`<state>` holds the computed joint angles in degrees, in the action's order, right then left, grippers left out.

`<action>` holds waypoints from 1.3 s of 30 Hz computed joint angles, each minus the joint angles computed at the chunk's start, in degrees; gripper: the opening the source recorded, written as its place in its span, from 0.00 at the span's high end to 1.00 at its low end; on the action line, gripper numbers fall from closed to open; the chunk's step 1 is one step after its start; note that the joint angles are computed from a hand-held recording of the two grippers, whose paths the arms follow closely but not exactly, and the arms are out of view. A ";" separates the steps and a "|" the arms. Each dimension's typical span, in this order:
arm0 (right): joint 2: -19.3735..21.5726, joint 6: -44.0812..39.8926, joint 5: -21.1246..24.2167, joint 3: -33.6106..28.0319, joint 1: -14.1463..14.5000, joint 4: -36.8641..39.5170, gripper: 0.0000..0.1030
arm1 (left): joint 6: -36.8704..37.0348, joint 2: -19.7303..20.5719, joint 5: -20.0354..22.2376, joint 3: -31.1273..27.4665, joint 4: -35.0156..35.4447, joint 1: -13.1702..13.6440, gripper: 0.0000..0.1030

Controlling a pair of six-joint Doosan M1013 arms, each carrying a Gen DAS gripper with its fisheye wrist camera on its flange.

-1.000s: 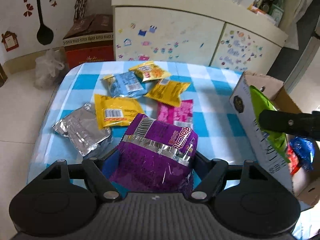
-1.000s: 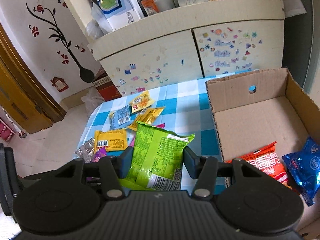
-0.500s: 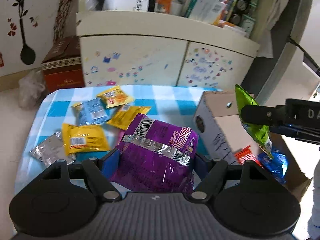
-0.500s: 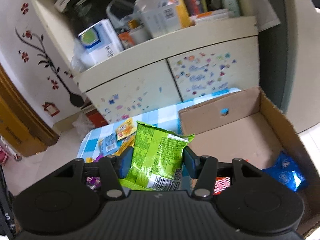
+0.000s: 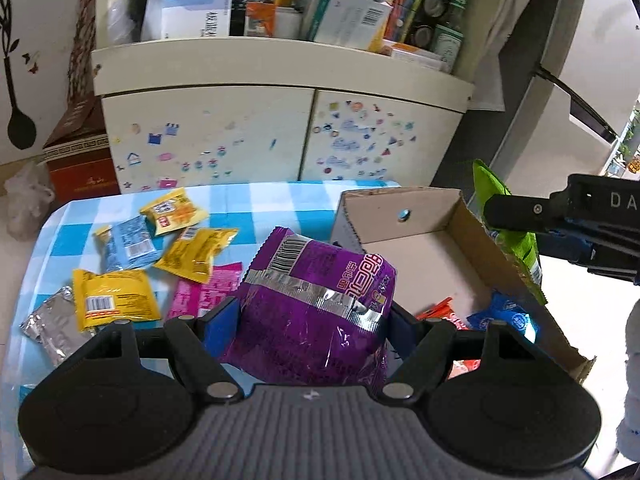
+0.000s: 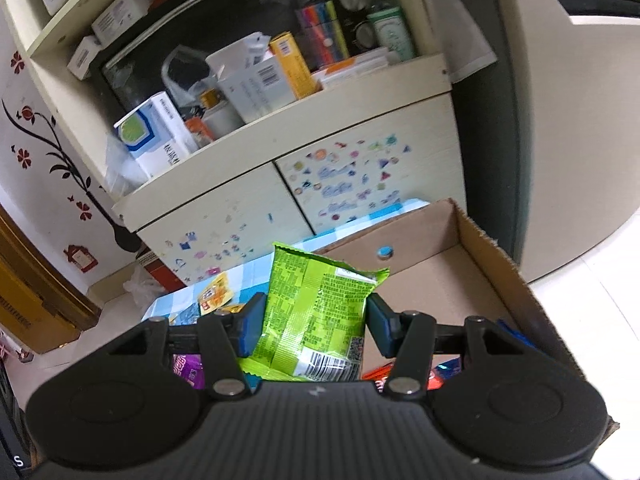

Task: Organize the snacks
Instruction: 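Lift the purple packet with the left gripper toward the box while the right gripper carries the green packet, then lower both packets into the cardboard box and open both grippers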

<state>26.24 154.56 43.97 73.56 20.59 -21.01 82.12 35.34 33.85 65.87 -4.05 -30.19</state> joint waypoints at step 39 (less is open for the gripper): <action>-2.37 10.81 4.91 3.27 -2.03 -5.28 0.26 | 26.75 2.42 -2.40 -1.17 -22.66 -3.39 0.01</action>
